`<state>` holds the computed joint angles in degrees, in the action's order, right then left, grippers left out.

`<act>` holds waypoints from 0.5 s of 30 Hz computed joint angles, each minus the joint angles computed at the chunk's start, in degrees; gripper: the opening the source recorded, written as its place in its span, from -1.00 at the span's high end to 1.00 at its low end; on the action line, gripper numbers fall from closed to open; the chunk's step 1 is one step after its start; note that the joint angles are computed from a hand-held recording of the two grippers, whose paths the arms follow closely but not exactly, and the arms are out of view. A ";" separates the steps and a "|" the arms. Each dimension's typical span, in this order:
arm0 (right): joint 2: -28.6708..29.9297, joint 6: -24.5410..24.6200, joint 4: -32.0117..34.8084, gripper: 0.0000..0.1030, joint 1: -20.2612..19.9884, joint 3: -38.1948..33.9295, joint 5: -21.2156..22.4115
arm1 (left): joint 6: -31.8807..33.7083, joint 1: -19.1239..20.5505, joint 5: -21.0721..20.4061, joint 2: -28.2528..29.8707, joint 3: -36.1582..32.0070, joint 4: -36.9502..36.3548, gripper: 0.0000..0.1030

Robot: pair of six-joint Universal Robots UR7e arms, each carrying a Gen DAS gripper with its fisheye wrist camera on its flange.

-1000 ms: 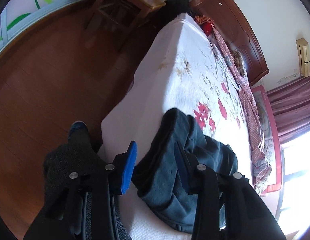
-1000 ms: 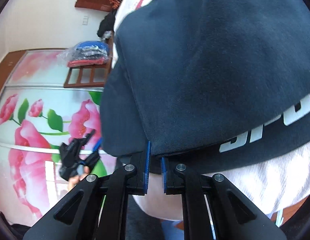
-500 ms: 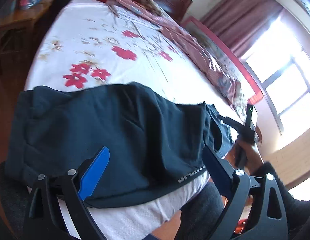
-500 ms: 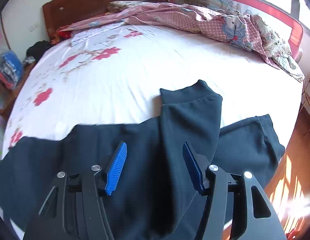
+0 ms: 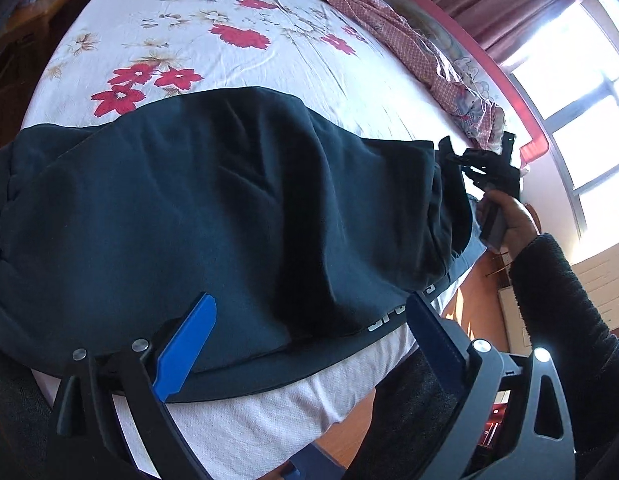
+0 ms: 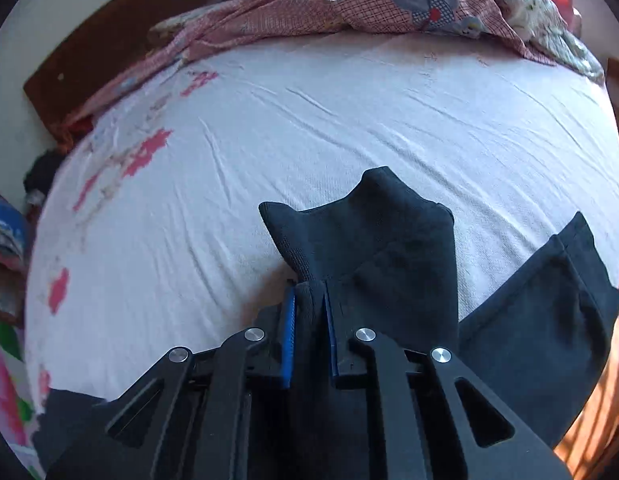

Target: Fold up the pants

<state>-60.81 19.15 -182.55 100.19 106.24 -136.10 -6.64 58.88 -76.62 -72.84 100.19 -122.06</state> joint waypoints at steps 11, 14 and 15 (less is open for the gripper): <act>-23.45 9.08 -25.96 0.78 -8.22 30.61 12.56 | 4.90 0.71 5.34 1.64 -2.56 6.44 -0.87; -23.53 12.34 -29.81 0.78 -13.26 35.75 15.96 | 4.33 1.03 4.40 0.99 -2.75 8.11 -0.87; -22.83 13.40 -32.94 0.78 -14.98 37.46 17.86 | 4.07 1.19 3.50 0.78 -2.79 8.72 -0.87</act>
